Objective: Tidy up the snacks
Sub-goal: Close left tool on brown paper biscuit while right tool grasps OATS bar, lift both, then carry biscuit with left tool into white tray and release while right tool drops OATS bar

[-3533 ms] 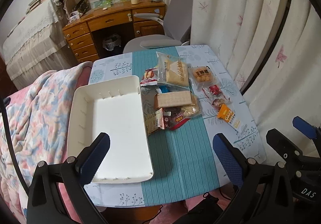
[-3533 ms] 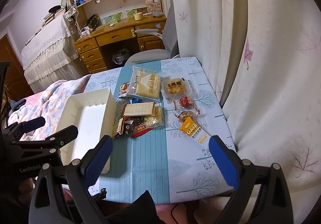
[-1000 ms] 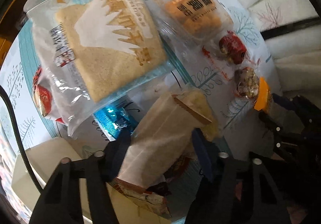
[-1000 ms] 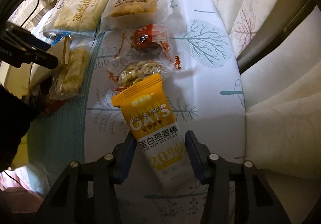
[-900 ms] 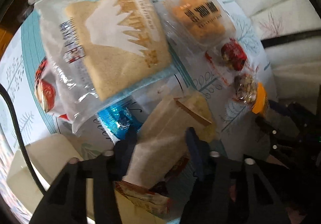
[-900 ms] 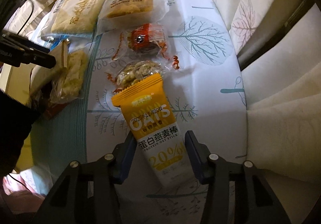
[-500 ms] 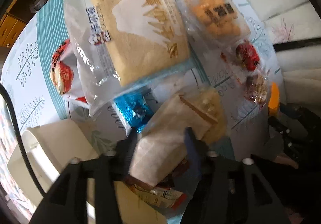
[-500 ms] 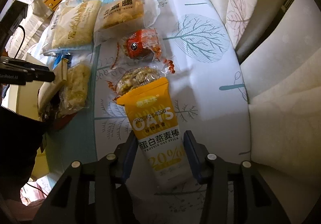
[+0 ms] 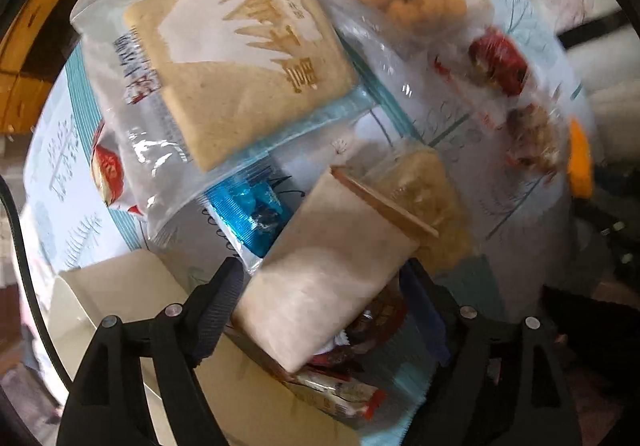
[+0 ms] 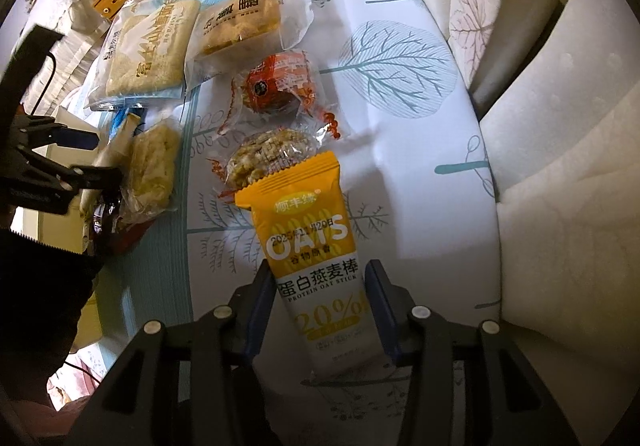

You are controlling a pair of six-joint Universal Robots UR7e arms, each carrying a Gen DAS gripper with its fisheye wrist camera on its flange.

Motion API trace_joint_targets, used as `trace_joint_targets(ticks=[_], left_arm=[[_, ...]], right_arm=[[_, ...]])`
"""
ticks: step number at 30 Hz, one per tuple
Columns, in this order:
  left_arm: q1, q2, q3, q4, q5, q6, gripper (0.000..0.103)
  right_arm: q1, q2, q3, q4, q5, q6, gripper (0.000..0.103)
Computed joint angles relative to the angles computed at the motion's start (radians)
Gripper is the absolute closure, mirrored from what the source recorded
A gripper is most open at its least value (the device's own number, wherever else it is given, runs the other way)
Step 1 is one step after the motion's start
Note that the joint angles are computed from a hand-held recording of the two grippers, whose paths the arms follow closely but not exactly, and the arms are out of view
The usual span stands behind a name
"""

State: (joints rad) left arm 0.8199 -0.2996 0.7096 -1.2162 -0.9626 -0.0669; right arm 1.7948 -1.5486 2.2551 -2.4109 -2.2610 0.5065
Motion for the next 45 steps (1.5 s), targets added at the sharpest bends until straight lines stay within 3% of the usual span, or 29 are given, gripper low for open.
trace_joint_targets(ticks=[4, 6, 8, 10, 14, 23, 28, 36, 45], left_arm=[[-0.007, 0.026, -0.004, 0.001, 0.003, -0.039, 0.024], [-0.004, 0.011, 0.025, -0.016, 0.009, -0.044, 0.032], [-0.008, -0.017, 0.084, -0.054, 0.032, -0.034, 0.056], [-0.016, -0.047, 0.141, -0.081, 0.017, -0.047, 0.067], [-0.022, -0.07, 0.131, -0.086, 0.015, -0.059, 0.086], [-0.031, -0.163, 0.207, -0.186, -0.034, -0.033, 0.09], [-0.045, -0.229, 0.237, -0.245, -0.111, 0.0, 0.092], [-0.071, -0.334, 0.254, -0.271, -0.188, 0.003, 0.092], [-0.073, -0.483, 0.349, -0.3, -0.183, -0.022, 0.091]], right_arm=[[-0.003, -0.033, 0.016, 0.014, -0.003, 0.015, 0.057], [-0.008, -0.044, 0.022, 0.021, 0.007, 0.026, 0.057], [-0.013, -0.049, 0.026, 0.029, 0.025, 0.047, 0.057], [-0.014, -0.06, 0.031, 0.046, 0.041, 0.076, 0.057], [-0.017, -0.059, 0.023, 0.105, 0.057, 0.169, 0.057], [0.06, -0.043, -0.001, 0.15, 0.043, 0.358, 0.057], [0.125, 0.037, -0.061, 0.154, 0.032, 0.45, 0.057], [0.22, 0.131, -0.133, 0.132, 0.016, 0.532, 0.057], [0.329, 0.271, -0.252, 0.069, -0.002, 0.572, 0.057]])
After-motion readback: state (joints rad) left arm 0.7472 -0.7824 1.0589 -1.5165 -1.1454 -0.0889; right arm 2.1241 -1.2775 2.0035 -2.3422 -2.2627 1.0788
